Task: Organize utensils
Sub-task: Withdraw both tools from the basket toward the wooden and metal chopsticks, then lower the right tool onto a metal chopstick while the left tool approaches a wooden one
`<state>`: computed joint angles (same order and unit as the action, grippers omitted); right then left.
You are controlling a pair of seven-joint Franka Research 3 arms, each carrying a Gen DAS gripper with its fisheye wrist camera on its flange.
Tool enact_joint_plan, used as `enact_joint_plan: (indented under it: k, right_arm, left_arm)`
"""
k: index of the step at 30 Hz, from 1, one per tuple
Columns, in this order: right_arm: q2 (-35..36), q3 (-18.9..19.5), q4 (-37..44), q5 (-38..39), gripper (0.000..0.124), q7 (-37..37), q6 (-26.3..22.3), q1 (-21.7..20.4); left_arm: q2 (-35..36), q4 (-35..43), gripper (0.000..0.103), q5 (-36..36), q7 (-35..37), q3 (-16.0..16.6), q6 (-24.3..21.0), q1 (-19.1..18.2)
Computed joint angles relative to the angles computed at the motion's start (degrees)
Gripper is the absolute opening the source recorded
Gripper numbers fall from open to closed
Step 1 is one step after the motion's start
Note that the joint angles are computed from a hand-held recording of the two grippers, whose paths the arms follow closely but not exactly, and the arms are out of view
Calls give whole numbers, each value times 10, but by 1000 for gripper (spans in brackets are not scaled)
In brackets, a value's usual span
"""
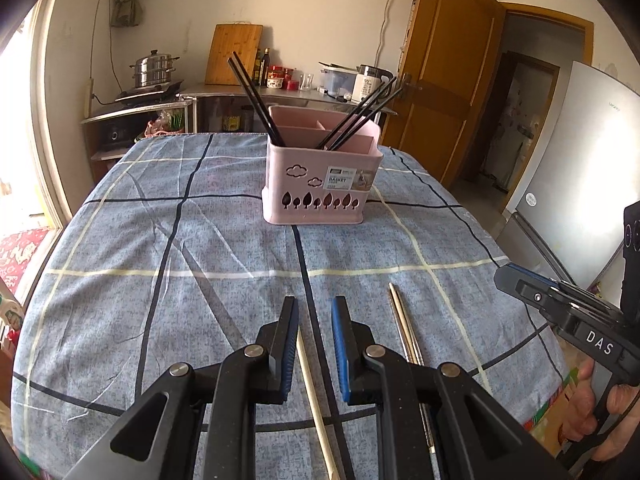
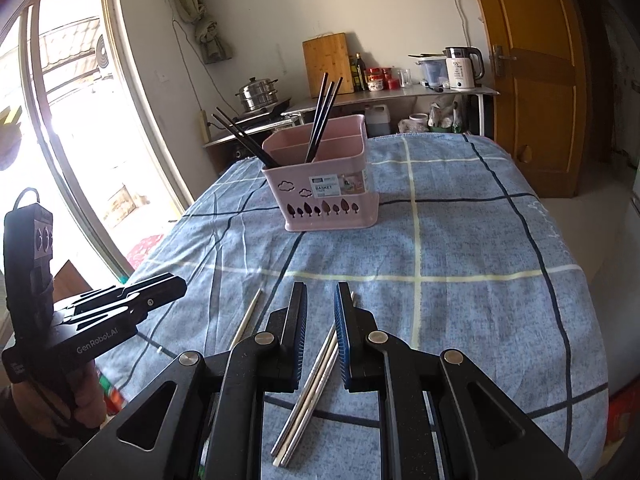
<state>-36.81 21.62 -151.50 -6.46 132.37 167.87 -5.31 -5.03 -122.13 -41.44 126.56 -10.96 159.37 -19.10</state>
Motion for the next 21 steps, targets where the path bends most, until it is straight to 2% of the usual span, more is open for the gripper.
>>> enact_joint_plan:
  k: [14, 21]
  right_arm:
    - [83, -25, 16, 1, 14, 6, -19, 27]
    - [120, -43, 33, -17, 14, 21, -29, 35]
  left_arm:
    - [86, 42, 16, 117, -102, -31, -42, 40]
    - [117, 69, 16, 144, -126, -49, -49, 58]
